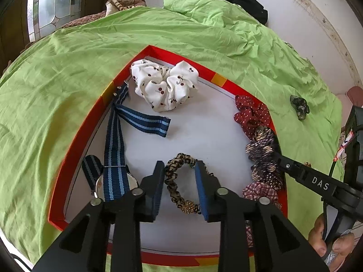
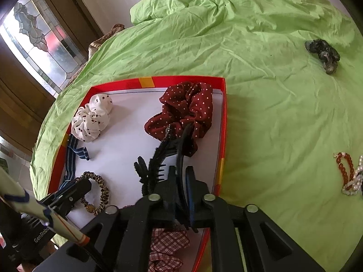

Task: Organize jewelry
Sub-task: 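Carry the leopard clip and black claw clip over the red tray and open both tools, then move both tools back from the tray to the bracelets on the sheet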

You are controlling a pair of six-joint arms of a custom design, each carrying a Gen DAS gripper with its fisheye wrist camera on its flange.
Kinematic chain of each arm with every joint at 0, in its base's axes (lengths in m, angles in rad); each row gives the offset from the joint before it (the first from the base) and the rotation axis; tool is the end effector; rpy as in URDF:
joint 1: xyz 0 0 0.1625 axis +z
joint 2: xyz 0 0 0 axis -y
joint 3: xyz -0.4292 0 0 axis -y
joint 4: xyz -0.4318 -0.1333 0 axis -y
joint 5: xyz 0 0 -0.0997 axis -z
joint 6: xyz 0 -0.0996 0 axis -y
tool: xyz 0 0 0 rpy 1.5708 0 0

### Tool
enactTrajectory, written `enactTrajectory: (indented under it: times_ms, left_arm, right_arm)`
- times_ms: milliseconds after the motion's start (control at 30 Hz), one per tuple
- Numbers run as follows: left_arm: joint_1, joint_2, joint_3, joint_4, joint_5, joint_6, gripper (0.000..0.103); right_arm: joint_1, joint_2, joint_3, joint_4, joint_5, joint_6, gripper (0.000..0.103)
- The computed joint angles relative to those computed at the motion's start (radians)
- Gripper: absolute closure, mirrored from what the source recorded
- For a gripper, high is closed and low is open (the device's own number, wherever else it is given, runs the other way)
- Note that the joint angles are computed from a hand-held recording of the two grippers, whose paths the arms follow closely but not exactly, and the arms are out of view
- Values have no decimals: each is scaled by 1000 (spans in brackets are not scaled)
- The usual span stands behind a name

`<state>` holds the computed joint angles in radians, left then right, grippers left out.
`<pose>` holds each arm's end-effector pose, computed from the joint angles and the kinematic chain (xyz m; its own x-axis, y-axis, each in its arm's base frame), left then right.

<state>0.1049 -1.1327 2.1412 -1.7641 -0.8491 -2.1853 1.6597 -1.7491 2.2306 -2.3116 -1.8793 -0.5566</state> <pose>-0.4030 -0.2426 0.0620 -0.7876 -0.5181 -0.3335 -0.0667 0.6097 -0.7898 0.1406 -0.4164 0.3188 -0.7663 -0.5146 0.3846 -0.5779 0.8137 -0.0627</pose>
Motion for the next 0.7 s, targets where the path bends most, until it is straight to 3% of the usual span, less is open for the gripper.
enactTrajectory:
  times_ms: [67,333,700]
  left_arm:
    - [-6,-3,3,-6,15,-2,73]
    - [-51,-13,12,11,92,-41,55]
    - [-66,-14,-4,101,88,-124,51]
  right_arm:
    - [1,-10,1,-2,9,-3,66]
    - [8,-82,-7,27,55,-24,52]
    - [-88,-264,44,62,44,-134,52]
